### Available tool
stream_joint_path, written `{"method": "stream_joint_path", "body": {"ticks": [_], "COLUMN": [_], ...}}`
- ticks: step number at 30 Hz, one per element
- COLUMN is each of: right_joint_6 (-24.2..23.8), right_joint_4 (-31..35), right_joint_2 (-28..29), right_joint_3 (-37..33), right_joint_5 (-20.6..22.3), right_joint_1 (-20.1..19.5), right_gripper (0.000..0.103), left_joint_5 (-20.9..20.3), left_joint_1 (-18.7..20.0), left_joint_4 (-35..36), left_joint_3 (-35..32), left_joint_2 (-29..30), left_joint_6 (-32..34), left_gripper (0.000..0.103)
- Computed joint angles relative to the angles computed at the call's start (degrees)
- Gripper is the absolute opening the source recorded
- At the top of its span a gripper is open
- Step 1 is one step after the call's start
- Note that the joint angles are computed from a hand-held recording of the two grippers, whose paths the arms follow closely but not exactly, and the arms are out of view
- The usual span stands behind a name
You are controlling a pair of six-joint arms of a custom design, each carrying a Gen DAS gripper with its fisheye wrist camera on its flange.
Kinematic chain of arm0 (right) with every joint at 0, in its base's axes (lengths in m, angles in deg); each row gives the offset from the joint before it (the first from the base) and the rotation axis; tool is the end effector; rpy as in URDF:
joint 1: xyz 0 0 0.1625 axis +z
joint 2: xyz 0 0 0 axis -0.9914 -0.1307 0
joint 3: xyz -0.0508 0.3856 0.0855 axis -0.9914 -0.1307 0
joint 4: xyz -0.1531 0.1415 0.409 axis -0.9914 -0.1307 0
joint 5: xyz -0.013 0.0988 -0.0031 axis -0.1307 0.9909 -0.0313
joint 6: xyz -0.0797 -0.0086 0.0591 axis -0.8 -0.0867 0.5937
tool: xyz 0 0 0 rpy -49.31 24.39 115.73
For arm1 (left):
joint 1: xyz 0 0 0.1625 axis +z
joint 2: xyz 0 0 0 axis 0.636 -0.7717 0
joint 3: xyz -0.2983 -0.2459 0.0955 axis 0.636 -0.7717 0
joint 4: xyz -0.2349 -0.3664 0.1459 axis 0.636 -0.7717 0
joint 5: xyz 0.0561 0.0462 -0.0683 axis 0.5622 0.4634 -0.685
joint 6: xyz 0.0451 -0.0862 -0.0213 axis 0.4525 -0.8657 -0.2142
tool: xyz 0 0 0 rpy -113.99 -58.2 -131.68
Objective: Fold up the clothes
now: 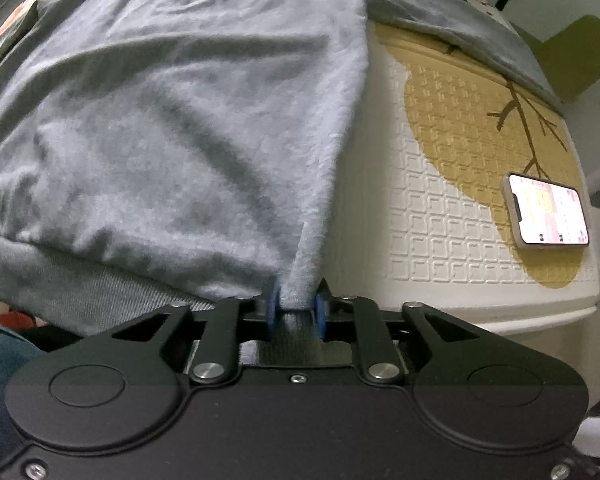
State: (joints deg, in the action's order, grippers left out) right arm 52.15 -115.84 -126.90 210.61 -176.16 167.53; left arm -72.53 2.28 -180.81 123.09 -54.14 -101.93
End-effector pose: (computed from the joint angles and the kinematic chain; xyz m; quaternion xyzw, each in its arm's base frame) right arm 0.0362 -0.2448 0.3025 -0.0774 -0.8792 0.1857 0.4319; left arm -0.2389 -0.4680 0.0811 0.2278 0.9064 -0.0167 0.3554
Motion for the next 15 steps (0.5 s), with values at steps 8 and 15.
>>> {"method": "stream_joint_path", "body": {"ticks": [8, 15], "right_joint_6": [-2.38, -2.72], "right_joint_4": [-9.25, -14.13], "right_joint_2": [5.57, 11.11], "right_joint_3": [-3.17, -8.18], "right_joint_5": [-5.98, 1.48], "right_joint_1": [8.37, 9.62], "right_gripper": [0.036, 0.028], "left_joint_5": [1.5, 0.2], "left_joint_1": [-2.04, -3.21], "left_joint_4": [-5.18, -15.55], "left_joint_3": [-1.38, -3.66], "left_joint_2": [-0.45, 2.78], "left_joint_6": [3.78, 9.56], "left_gripper": [0.048, 0.054]}}
